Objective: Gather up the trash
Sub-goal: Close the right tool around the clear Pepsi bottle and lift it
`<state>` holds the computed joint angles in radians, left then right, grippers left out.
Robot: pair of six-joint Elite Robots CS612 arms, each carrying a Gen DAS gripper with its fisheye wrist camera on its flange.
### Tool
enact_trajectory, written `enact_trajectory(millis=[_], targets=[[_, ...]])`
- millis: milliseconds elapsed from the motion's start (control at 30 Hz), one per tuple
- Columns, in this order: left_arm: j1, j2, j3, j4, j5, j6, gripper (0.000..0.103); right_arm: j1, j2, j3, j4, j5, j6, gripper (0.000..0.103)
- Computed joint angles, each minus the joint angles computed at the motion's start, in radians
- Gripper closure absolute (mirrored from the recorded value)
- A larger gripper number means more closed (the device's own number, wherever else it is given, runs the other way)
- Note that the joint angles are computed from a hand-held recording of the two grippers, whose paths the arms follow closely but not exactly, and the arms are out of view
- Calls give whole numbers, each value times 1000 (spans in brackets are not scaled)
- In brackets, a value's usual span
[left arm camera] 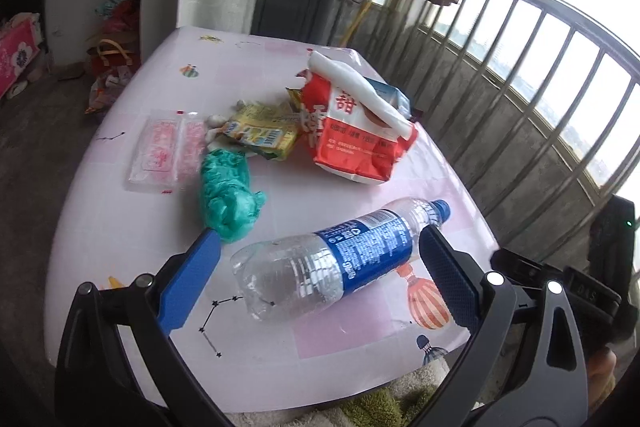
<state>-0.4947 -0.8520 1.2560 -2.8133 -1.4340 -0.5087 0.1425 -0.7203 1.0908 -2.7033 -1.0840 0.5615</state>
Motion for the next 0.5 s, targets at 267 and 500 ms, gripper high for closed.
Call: enact_trajectory(millis=[267, 500], targets=[[27, 94, -155, 158, -146, 74, 19, -15, 117, -133, 25, 223, 208, 35], [47, 108, -176, 286, -356, 59, 40, -24, 155, -181, 48, 289, 235, 40]])
